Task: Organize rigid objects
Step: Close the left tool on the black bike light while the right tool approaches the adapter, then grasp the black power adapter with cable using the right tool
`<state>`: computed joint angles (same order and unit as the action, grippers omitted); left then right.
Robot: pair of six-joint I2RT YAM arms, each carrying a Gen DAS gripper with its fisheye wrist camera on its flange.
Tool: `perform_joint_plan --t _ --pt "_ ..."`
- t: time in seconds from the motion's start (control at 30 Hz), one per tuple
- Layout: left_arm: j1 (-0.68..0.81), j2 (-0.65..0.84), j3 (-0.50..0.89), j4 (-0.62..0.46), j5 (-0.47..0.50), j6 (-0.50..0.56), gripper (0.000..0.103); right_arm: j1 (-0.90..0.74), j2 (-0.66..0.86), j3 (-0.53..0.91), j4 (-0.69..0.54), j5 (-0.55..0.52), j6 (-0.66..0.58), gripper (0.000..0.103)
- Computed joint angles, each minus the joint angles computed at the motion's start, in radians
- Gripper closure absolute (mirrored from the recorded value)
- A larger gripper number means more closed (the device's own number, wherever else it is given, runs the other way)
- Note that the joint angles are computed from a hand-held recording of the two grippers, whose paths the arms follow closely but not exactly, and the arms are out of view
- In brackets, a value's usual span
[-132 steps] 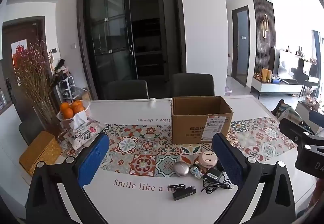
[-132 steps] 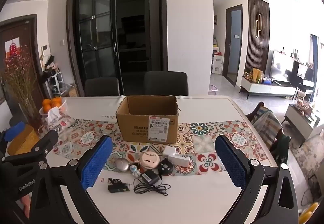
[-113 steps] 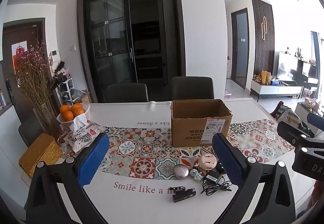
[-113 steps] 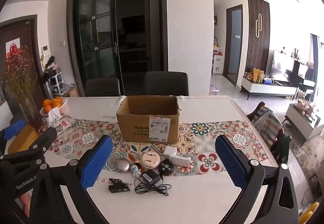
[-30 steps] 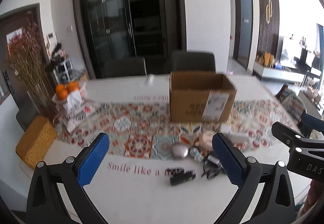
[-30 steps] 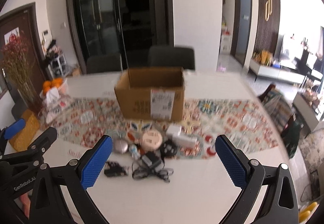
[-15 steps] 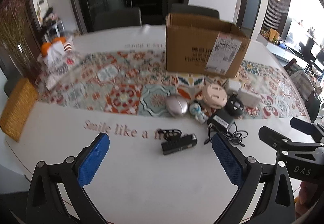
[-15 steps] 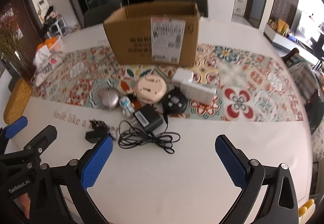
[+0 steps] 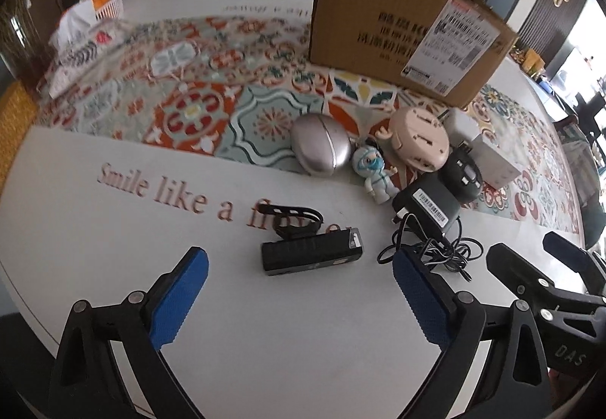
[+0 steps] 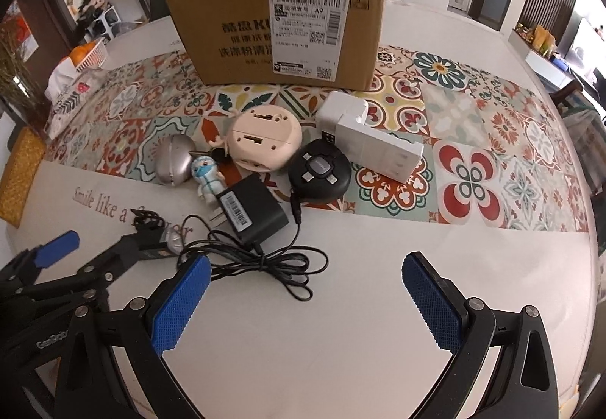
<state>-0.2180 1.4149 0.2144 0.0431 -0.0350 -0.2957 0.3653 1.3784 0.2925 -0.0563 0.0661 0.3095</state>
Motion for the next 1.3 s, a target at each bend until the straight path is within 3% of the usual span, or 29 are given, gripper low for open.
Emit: perform_joint_plan --t 0.27,0.37,0.67,1.0,1.3 --pt "-0.040 0.250 0.049 0.145 -0.021 -0.080 0.008 -0.036 0.100 0.022 0.070 -0.015 -0.049 0.001" --pt "-0.045 0.325 0.073 0.169 -0.015 -0.095 0.017 -0.045 0.138 0.029 0.096 -0.023 -0.062 0.001" --pt "-0.042 0.448 0.114 0.214 0.009 -0.115 0.029 -0.061 0.229 0.051 0.142 -0.058 -0.079 0.001" --pt "-0.010 0.420 0.090 0.233 0.031 -0.053 0.030 -0.049 0.231 0.050 0.147 -0.092 -0.062 0.001" --pt "0.057 0.188 0.012 0.160 -0.012 0.056 0.031 -0.017 0.216 0.060 0.161 -0.138 -0.042 0.005"
